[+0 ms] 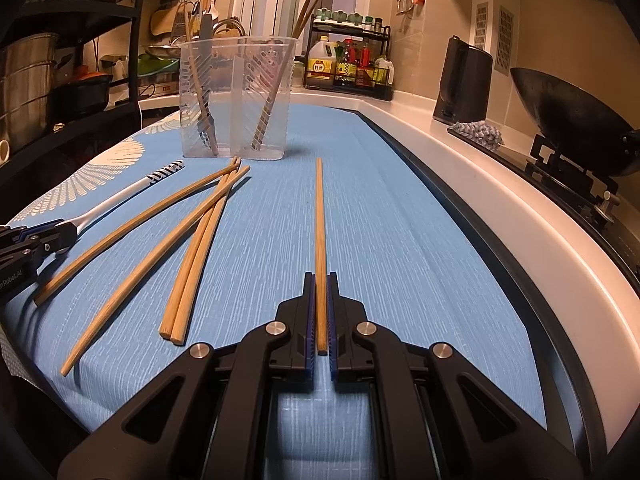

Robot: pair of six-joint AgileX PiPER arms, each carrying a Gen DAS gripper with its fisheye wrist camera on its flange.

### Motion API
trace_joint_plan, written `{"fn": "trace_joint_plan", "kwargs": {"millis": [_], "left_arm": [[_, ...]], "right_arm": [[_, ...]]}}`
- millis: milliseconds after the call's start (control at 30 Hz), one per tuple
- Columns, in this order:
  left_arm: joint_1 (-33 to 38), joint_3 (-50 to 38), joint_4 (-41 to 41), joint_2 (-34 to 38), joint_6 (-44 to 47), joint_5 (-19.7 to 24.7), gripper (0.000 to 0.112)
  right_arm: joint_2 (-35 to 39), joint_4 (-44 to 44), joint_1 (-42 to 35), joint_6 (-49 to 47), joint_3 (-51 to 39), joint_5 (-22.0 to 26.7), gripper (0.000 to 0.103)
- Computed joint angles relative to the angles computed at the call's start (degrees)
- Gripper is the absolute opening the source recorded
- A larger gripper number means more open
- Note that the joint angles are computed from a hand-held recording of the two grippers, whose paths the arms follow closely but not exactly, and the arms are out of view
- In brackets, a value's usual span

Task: Organize utensils
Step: 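Lift the spoon with the left tool while the right tool lifts its chopstick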

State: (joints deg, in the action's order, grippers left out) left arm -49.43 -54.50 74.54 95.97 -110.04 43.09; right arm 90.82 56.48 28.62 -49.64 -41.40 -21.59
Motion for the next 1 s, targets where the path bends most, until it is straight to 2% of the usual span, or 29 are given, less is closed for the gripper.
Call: {"fn": "trace_joint_plan", "kwargs": {"millis": [367, 467, 600, 700, 833, 900, 1000], "left_arm": [[-0.8, -2.2, -4.7, 0.6, 4.7, 0.5, 0.014], [-1.7, -1.7, -3.2, 0.9, 4.5, 1.2, 0.014], [-3.0, 0.0, 0.2, 0.8, 2.9, 2.1, 0.014], [-2.9, -0.1, -0.2, 0.5, 2.1, 2.3, 0.013], [-3.4, -1.5, -0.8, 0.4, 1.1, 4.7, 0.012], [-4.8, -2.4, 0.2, 0.5, 1.3, 7.9, 0.011], [-6.3, -3.3, 1.5, 0.3, 1.3, 11.7, 0.011]], "right_arm": [[-0.1, 4.2, -1.3, -6.2, -1.9, 4.0, 0.005], [0.0, 1.1, -2.1, -2.3, -1.9, 5.1, 0.005], [0.2, -5.7, -2.0, 6.5, -0.6, 3.2, 0.005], [-0.2, -9.6, -3.2, 10.8, -0.7, 5.4, 0.005], [-3.0, -12.4, -4.3, 12.4, -0.8, 8.0, 0.005], [-5.1, -12.7, -4.7, 11.7, -1.0, 9.7, 0.005], [-7.9, -4.0, -4.9, 2.1, -2.1, 11.5, 0.005]]}}
